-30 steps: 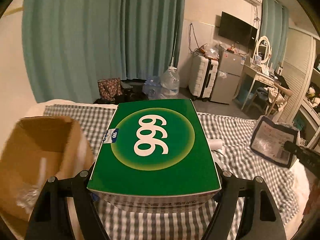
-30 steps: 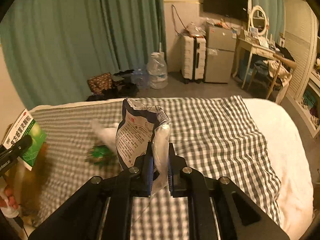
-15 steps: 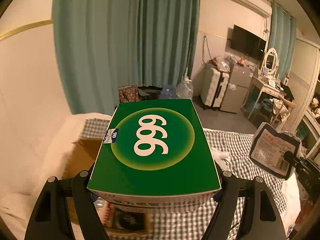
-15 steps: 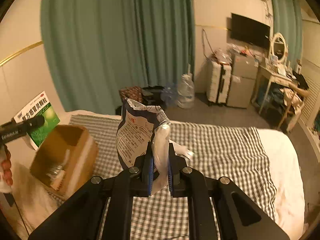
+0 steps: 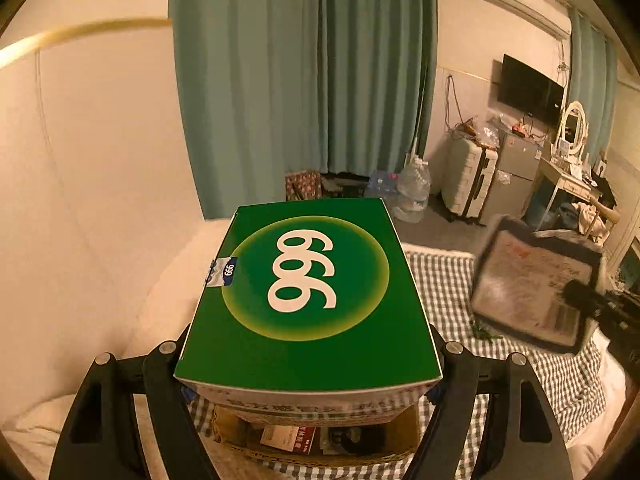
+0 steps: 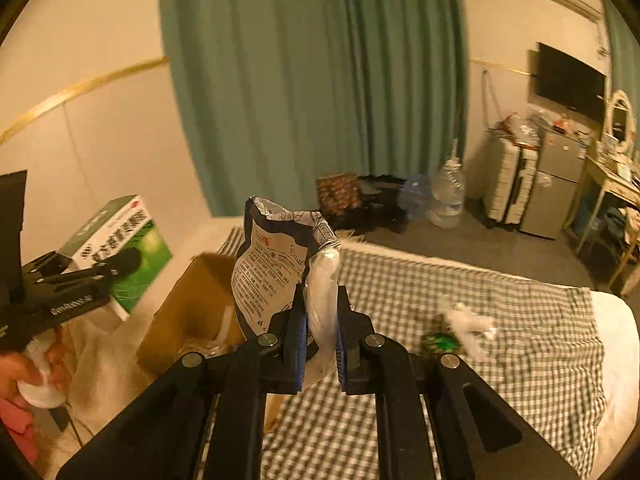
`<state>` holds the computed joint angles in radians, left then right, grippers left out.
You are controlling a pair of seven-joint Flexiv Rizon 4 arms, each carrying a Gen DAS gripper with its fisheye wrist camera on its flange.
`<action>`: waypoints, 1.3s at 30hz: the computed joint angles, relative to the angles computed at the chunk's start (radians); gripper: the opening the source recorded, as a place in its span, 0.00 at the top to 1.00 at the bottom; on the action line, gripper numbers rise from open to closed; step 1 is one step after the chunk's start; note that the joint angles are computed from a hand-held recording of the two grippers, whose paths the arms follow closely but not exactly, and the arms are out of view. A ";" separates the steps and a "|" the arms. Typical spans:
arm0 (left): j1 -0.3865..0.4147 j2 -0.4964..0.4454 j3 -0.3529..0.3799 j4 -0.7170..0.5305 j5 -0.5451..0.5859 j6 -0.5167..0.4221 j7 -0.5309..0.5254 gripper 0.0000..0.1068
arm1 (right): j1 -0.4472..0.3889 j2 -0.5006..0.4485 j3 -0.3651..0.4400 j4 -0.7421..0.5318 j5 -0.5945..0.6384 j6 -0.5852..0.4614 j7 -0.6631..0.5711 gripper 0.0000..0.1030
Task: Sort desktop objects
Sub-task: 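Carry the green box and tissue paper packet over the cardboard box with both grippers, then open both grippers to drop the green box and packet into the box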
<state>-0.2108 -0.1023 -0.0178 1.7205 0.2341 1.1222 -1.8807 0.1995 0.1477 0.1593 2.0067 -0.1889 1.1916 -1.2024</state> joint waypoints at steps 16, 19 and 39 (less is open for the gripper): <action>0.058 -0.134 0.006 0.112 -0.218 0.153 0.204 0.17 | 0.092 -0.268 0.017 -0.103 -0.050 -0.039 0.058 0.58; 0.030 -0.141 0.042 0.111 -0.169 0.170 0.176 0.09 | 0.112 -0.285 -0.035 -0.074 -0.204 0.027 0.210 0.34; -0.131 0.010 -0.053 0.145 0.037 0.112 0.039 0.04 | -0.228 0.122 -0.019 0.343 -0.435 0.296 0.208 0.24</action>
<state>-0.3419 -0.0927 -0.0710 1.8658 0.2709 1.2339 -1.8421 -0.0285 0.2693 0.1400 2.3501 -0.6240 1.4873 -0.9941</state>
